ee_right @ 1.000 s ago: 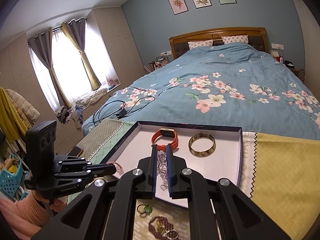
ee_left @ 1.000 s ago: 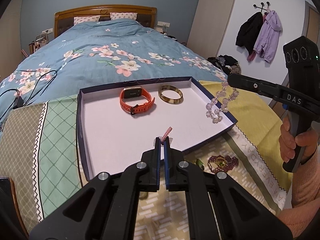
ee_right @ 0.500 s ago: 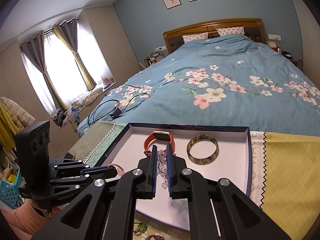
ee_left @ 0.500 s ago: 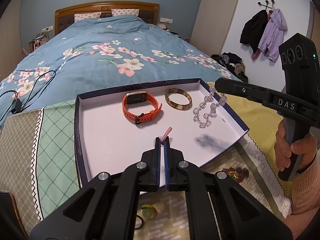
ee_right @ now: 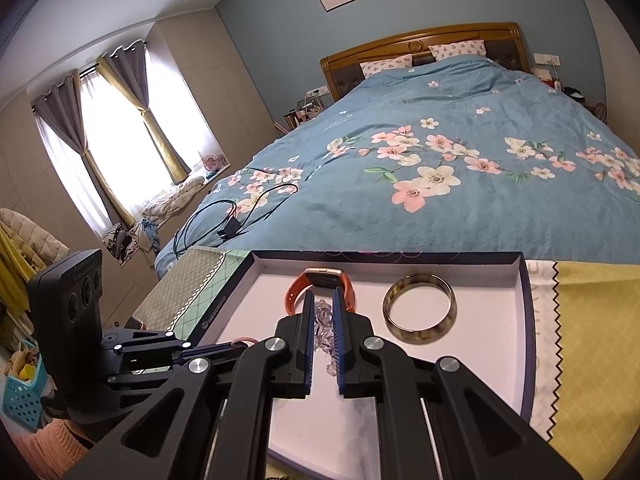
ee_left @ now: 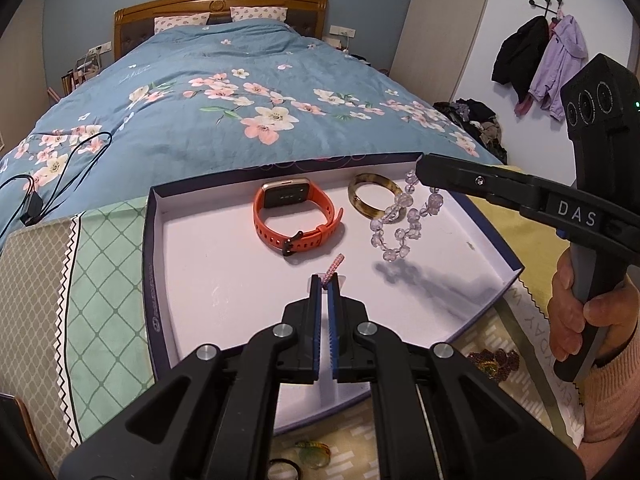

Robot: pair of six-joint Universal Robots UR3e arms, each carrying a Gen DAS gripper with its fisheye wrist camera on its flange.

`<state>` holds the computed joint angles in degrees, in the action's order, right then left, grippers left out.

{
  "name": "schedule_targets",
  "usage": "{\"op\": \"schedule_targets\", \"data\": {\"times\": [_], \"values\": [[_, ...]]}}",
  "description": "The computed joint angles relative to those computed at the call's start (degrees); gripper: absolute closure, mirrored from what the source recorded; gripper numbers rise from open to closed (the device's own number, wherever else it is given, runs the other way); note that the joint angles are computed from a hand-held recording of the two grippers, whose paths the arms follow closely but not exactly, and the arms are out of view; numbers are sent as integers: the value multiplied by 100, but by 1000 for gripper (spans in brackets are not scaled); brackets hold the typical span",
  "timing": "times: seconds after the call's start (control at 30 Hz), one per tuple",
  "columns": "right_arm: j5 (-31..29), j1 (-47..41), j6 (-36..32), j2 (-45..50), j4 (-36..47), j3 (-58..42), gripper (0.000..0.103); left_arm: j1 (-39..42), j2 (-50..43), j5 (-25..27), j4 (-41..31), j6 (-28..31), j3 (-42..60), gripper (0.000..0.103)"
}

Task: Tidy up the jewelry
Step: 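Carry the pink ring and bead bracelet into the box with both grippers and release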

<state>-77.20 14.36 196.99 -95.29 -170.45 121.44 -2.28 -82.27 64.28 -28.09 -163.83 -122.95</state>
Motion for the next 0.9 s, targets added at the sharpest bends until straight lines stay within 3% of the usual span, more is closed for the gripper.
{"op": "schedule_targets", "data": {"times": [0.33,0.9], "values": [[156,-274,72,172,-79,150,96,-132,-539,162,110,-128,340,100],[-167,-341,-75,222,116,235,95,-274,-1245,267,37,-364,824,99]]}}
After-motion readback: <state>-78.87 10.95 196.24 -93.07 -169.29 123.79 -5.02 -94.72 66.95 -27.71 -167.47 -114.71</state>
